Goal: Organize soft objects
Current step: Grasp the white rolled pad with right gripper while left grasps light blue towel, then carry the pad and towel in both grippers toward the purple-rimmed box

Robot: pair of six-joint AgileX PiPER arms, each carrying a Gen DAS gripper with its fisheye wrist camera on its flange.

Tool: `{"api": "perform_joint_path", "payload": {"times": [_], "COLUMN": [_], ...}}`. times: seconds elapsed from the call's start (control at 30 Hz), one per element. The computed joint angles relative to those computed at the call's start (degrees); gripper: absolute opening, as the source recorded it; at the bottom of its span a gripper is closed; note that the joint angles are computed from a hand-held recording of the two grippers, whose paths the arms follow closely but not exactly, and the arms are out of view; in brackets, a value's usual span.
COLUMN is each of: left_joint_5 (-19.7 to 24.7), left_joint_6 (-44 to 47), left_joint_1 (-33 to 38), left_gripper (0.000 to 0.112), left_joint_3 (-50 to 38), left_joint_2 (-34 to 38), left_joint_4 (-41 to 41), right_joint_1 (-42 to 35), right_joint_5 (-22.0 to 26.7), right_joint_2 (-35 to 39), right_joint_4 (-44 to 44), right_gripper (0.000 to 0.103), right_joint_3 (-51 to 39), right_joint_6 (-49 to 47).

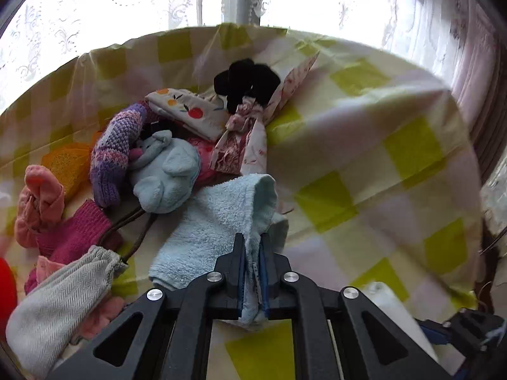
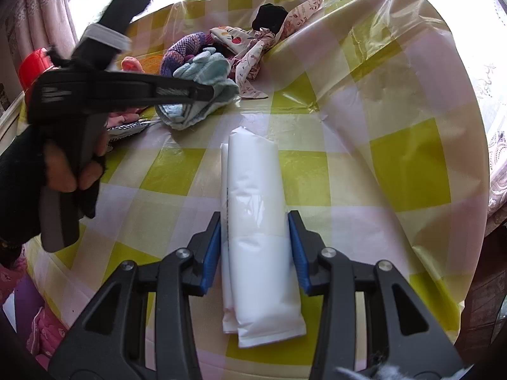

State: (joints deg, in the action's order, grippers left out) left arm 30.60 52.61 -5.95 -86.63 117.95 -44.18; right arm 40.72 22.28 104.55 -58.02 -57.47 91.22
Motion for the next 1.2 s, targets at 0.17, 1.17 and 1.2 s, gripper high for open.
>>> {"api": "perform_joint_path", "payload": {"times": [0.17, 1.17, 1.2], "left_joint_5": [9.7, 14.3, 14.6], "left_joint_6": [22.1, 48.2, 49.3], "left_joint_1": [11.4, 30.7, 31.5], "left_gripper": [0.008, 0.008, 0.008], "left_joint_3": [17.1, 45.0, 45.6], "left_joint_2": [-12.2, -44.3, -45.5], "left_joint_4": [-25.3, -41.3, -42.3], "right_joint_1": [0.3, 24.6, 25.5], "right_joint_5": [0.1, 30.9, 32.2], "right_joint_2": [-0.2, -11.8, -11.7], "right_joint_4": [-2.1, -17.0, -17.5], "right_gripper": [0.045, 0.044, 0.044], "right_joint_3": [0.5, -6.4, -7.3], "right_joint_6": [2.9, 12.8, 12.5]}}
